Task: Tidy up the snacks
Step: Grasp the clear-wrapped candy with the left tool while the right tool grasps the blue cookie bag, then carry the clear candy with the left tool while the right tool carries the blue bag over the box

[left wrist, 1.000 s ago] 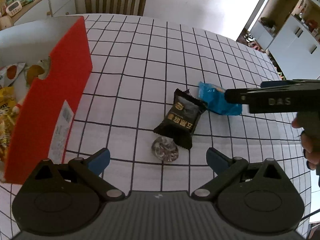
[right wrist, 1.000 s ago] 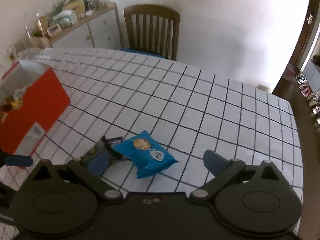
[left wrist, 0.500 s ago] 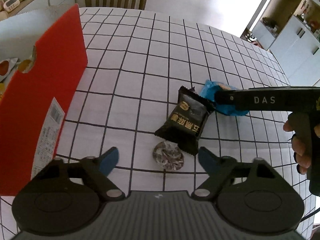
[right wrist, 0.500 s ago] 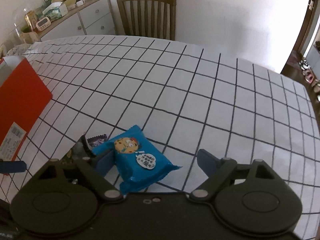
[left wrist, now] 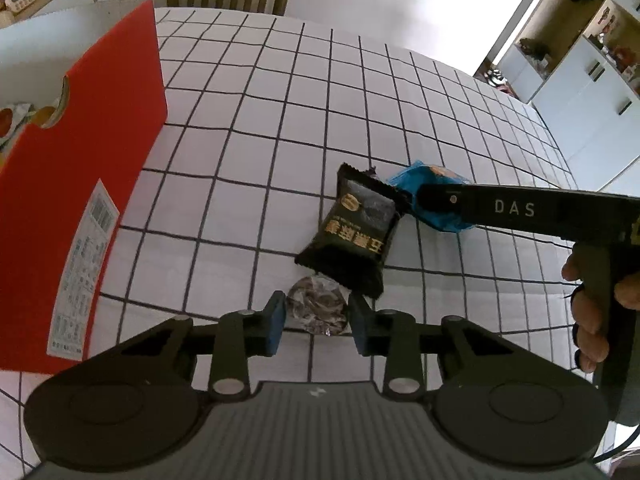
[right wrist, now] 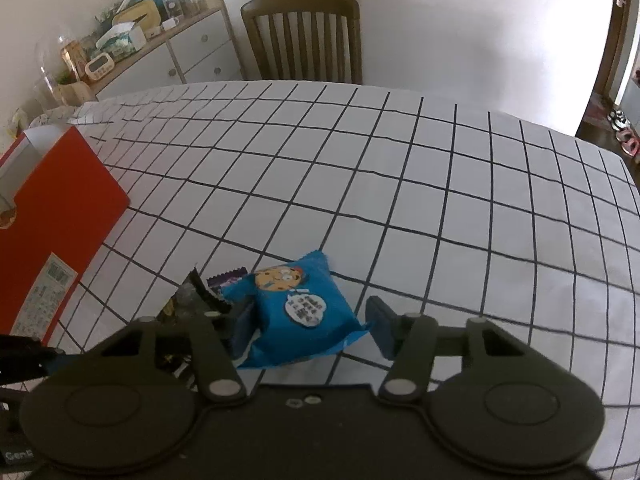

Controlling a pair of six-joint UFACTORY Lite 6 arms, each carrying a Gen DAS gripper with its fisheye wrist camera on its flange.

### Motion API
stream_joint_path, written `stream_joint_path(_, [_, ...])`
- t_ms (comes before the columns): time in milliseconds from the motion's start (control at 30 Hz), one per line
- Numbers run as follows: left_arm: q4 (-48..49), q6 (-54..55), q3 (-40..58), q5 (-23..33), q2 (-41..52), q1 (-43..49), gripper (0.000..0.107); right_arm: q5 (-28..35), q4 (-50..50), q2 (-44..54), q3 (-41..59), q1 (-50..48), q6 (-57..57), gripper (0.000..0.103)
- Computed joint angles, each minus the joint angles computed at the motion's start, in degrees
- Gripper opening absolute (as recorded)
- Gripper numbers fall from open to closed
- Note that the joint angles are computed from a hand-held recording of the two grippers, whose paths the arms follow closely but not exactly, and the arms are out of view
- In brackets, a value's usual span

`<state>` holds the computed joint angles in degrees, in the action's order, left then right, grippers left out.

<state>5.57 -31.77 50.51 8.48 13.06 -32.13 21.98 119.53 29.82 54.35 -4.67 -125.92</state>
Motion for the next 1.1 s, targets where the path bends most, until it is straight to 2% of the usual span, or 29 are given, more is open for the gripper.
stream_joint_path(67, [4.8, -4.9, -0.6, 0.6, -0.7, -0.4, 0.033, 0.2, 2.5, -1.0, -1.5, 0.0, -1.6, 0.050])
stream_joint_path(333, [6.4, -7.1, -3.5, 2.6, -5.1, -0.9, 0.032, 0.0, 12.2, -7.7, -9.7, 0.1, -10.3, 0.046])
stream_joint_path(600, [10.1, -11.5, -7.9, 4.4, -11.4, -2.0, 0.033, -1.1, 15.7, -17.6, -18.9, 0.0, -12.6, 0.045])
stream_joint_path(833, [9.7, -12.6, -11.7, 7.7, -18.9, -3.3, 0.033, -2.6, 11.6, -30.7, -28.6, 0.9, -6.9, 0.044])
stream_joint_path(1100, [7.3, -9.9, -15.4, 13.8, -30.4, -3.8, 0.033, -7.3, -4.3, -49.6, -36.8, 6.2, 13.6, 0.044])
